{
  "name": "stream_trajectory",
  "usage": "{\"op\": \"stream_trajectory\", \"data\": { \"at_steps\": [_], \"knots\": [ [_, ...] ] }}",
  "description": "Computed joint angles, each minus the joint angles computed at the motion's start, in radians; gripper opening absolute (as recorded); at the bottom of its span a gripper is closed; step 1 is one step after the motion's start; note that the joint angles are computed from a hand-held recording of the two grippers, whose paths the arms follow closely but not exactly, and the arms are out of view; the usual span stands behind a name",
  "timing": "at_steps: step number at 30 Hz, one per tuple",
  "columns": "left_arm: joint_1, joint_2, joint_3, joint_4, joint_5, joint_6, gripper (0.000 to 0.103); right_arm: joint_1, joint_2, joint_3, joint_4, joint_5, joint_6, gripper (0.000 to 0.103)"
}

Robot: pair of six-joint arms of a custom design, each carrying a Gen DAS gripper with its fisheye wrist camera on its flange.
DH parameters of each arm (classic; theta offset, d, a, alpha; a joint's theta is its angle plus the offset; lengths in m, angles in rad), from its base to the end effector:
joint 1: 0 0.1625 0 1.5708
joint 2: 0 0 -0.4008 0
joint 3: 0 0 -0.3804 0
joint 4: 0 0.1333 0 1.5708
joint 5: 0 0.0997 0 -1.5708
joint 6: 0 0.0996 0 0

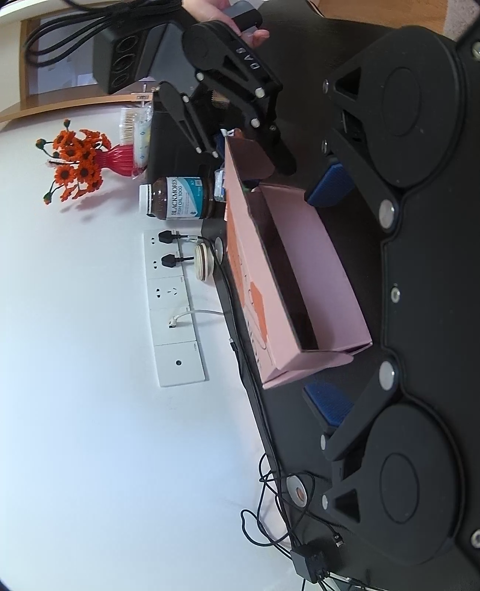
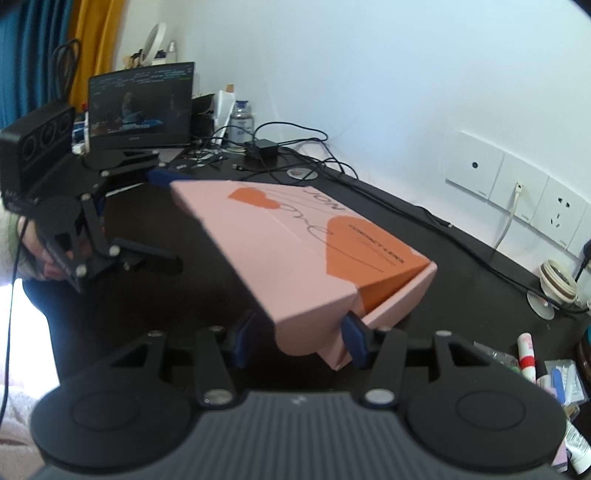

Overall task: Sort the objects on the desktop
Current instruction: 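Hold the pink lid raised above the box with the right tool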

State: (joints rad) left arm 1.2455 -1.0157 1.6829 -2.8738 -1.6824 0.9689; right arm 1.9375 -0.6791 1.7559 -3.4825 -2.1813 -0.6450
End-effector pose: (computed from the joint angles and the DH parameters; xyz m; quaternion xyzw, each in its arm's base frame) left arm -0.0916 -0.6541 0.2473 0.5857 0.7462 -0.3128 0.0484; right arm 0.2933 -0.5511 0.0984 0.3159 -0.8217 0.3448 0.3257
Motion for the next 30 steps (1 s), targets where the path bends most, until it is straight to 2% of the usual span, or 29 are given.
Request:
{"op": "stream_trajectory", "data": {
  "at_steps": [5, 14, 16, 20, 30],
  "knots": [
    [0.002, -0.005, 0.0, 0.012, -0.004, -0.007, 0.103, 0.003, 0.01, 0.002, -0.017, -0.007, -0.05, 0.051],
    [-0.003, -0.01, 0.023, 0.022, 0.0, 0.026, 0.103, 0.01, 0.029, -0.013, -0.036, -0.035, -0.082, 0.052],
    [-0.003, -0.01, 0.023, 0.024, -0.003, 0.026, 0.103, 0.01, 0.027, -0.009, -0.027, -0.03, -0.083, 0.062],
    [0.0, -0.008, 0.019, 0.02, -0.01, 0.02, 0.103, 0.011, 0.028, -0.007, -0.026, -0.031, -0.098, 0.066],
    [0.005, -0.01, 0.016, 0.017, -0.018, 0.007, 0.103, -0.01, -0.041, 0.045, 0.023, 0.056, -0.053, 0.066]
  ]
}}
